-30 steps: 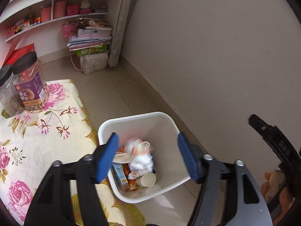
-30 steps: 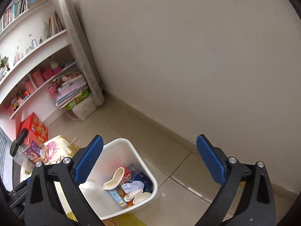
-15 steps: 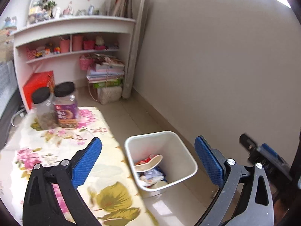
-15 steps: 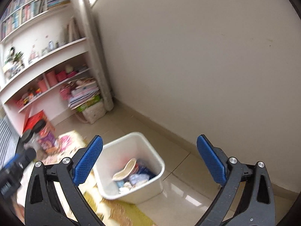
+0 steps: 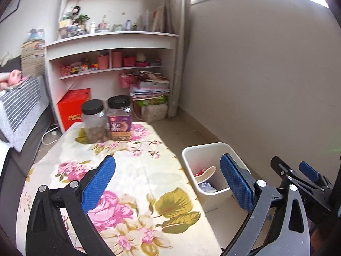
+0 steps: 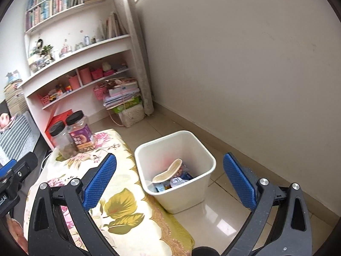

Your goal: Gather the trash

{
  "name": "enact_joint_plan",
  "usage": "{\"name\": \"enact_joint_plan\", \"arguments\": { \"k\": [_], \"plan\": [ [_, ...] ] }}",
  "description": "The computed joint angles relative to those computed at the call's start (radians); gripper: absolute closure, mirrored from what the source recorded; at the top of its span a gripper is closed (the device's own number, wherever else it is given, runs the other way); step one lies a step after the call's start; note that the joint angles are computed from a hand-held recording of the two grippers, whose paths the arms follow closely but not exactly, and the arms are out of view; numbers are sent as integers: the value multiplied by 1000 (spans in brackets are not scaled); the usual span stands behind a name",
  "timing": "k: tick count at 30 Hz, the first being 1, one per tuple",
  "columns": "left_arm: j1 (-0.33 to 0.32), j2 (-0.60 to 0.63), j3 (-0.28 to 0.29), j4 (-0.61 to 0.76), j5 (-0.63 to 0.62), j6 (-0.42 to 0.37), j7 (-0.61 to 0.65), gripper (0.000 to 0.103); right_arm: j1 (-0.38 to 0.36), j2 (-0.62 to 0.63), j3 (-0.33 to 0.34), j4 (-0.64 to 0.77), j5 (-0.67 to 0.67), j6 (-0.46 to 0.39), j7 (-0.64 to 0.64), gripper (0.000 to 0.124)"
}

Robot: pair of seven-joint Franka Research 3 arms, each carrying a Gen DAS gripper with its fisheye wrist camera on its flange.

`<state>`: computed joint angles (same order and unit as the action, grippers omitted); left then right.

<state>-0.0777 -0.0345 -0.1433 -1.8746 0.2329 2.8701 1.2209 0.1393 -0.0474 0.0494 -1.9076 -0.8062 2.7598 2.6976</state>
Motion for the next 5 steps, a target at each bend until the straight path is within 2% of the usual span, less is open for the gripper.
{"name": "enact_joint_plan", "arguments": {
  "k": [2,5],
  "plan": [
    [2,-17,6,-26,-32,1,9,7,-2,-2,7,-3,-87,13,68,28],
    [20,-36,5,-59,27,13,-69,7,-1,-6,15,-6,-199,14,150,28]
  ]
}}
